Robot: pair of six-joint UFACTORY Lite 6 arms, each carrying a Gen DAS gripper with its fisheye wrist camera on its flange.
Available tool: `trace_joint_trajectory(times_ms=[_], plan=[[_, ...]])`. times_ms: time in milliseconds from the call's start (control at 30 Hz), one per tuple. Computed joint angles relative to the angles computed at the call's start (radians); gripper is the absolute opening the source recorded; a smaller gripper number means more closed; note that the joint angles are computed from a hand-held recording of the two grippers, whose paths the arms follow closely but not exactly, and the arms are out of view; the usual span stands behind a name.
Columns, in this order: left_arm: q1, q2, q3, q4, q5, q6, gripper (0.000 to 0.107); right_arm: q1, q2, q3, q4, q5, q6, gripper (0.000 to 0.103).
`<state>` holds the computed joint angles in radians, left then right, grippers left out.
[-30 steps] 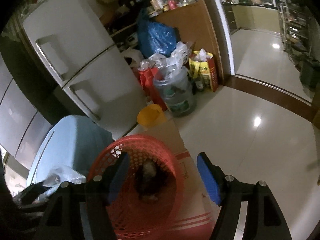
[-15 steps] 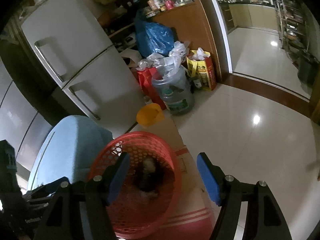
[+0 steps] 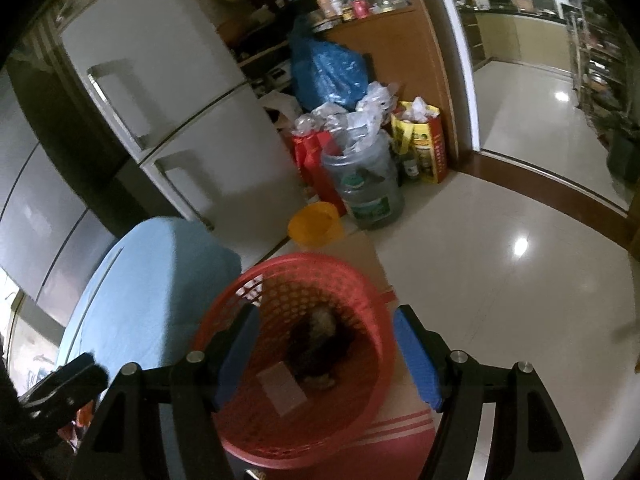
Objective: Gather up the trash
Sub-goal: 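Carry the clear tray with the left tool and release it into the red basket, then grasp the white medicine box with the left tool while the right tool grasps the orange bag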
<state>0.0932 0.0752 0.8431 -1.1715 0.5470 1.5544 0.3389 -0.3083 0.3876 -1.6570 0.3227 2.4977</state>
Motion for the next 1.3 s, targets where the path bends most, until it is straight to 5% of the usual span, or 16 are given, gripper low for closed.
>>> trace_joint_trajectory(times_ms=[300, 633, 900, 1167, 1233, 1300], plan=[[0.480, -0.056, -0.071, 0.022, 0.148, 0.259, 0.095, 0.258, 0.270, 0.243, 0.056, 0.067, 0.012, 0.073], [0.913, 0.320, 0.349, 0.170, 0.282, 0.292, 0.095, 0.500, 0.634, 0.658, 0.259, 0.076, -0.211, 0.073], [0.976, 0.649, 0.718, 0.326, 0.347, 0.230, 0.095, 0.611, 0.837, 0.954, 0.488, 0.099, -0.494, 0.073], [0.933, 0.882, 0.991, 0.414, 0.377, 0.094, 0.095, 0.629, 0.858, 0.998, 0.600, 0.126, -0.623, 0.073], [0.926, 0.893, 0.996, 0.420, 0.357, 0.093, 0.066, 0.625, 0.857, 0.999, 0.625, 0.130, -0.642, 0.073], [0.929, 0.857, 0.929, 0.389, 0.307, 0.134, 0.058, 0.621, 0.864, 1.010, 0.645, 0.130, -0.660, 0.073]])
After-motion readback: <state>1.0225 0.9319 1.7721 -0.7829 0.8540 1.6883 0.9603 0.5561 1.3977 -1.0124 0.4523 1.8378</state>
